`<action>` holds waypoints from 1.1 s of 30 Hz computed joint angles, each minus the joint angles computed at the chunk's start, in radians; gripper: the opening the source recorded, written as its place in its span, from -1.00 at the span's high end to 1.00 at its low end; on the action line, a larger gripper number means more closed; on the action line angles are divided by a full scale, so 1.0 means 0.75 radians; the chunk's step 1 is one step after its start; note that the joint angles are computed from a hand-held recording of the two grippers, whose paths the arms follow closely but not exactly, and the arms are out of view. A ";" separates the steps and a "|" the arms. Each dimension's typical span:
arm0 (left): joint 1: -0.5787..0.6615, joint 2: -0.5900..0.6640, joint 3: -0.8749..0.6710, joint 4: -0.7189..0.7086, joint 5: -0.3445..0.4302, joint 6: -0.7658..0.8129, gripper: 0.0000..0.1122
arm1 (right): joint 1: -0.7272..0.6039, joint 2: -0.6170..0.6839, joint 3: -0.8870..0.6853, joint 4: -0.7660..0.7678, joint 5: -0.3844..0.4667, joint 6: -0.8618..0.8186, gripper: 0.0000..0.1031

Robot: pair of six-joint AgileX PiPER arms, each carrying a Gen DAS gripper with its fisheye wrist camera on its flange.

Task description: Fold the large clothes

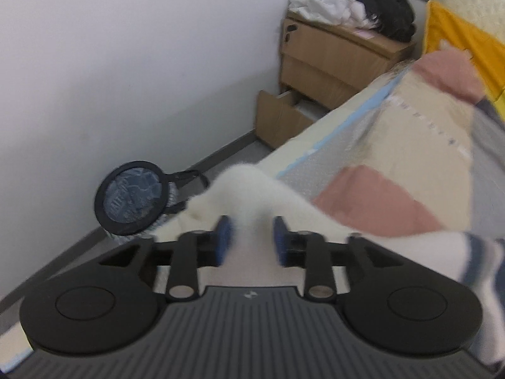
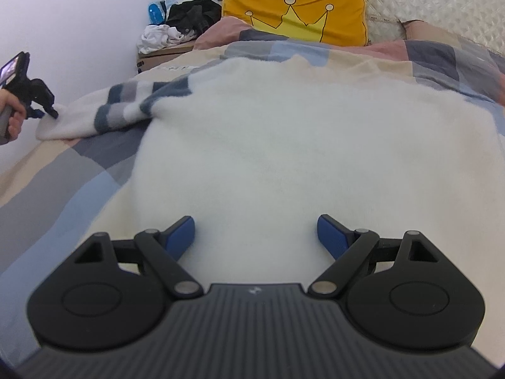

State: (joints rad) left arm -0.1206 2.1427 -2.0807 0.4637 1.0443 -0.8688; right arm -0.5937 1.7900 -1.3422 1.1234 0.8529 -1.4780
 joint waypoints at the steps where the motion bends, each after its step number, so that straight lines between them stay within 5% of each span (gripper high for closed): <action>1: -0.016 -0.033 0.031 -0.005 -0.020 -0.002 -0.08 | -0.004 0.002 -0.011 -0.001 0.012 0.012 -0.67; 12: -0.457 -0.426 0.391 -0.028 0.000 -0.280 -0.14 | -0.159 -0.027 -0.059 0.052 0.176 0.080 -0.67; 17: -0.758 -0.515 0.574 -0.062 -0.093 -0.601 -0.14 | -0.231 -0.025 -0.092 0.035 0.251 0.143 -0.67; 27: -1.201 -0.324 0.570 0.047 -0.221 -1.122 -0.12 | -0.346 -0.006 -0.099 0.034 0.319 0.171 -0.67; 33: -1.285 -0.288 0.770 0.190 -0.450 -1.436 0.11 | -0.390 0.075 -0.210 0.022 0.406 0.361 -0.67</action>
